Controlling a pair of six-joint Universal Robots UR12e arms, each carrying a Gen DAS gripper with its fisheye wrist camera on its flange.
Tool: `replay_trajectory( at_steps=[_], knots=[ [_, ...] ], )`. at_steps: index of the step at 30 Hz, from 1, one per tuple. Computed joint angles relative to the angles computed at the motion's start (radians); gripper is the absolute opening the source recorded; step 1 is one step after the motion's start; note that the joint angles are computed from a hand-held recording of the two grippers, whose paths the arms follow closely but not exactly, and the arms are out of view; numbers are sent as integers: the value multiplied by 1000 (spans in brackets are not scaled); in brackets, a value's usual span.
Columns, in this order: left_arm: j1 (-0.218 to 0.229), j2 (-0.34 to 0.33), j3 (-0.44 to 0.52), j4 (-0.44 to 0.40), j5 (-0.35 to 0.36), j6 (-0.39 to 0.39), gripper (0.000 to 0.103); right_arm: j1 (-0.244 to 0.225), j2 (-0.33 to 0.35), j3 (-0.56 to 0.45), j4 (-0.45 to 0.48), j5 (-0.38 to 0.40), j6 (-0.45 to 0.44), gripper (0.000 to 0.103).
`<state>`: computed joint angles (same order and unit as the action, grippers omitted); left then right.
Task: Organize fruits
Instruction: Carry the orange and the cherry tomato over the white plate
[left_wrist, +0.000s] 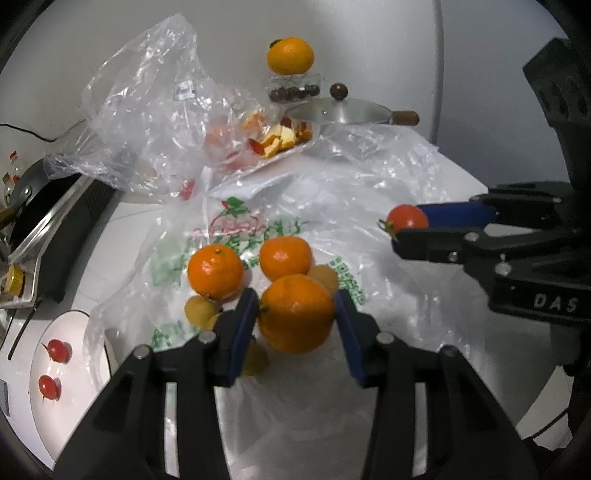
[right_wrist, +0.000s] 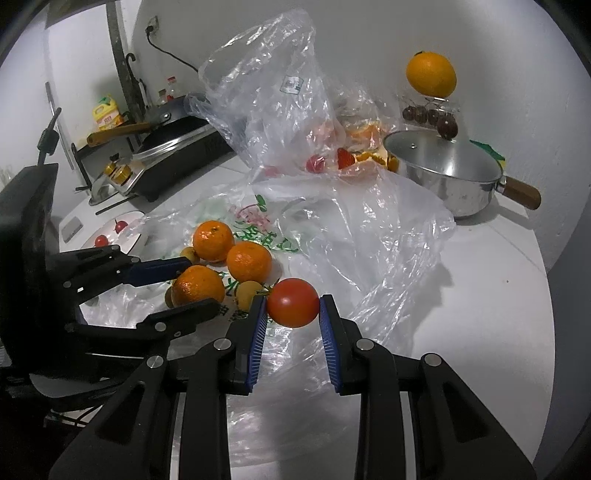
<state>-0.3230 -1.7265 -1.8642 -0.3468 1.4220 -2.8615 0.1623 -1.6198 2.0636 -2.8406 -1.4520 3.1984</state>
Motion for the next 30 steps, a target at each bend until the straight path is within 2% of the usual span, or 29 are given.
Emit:
replay_trajectory(
  at_steps=[15, 30],
  knots=[
    [42, 79, -64, 61, -51, -35, 45, 55, -14, -17, -10, -50, -15, 31],
    [118, 156, -144, 106, -65, -72, 45, 132, 12, -64, -4, -85, -36, 31]
  ],
)
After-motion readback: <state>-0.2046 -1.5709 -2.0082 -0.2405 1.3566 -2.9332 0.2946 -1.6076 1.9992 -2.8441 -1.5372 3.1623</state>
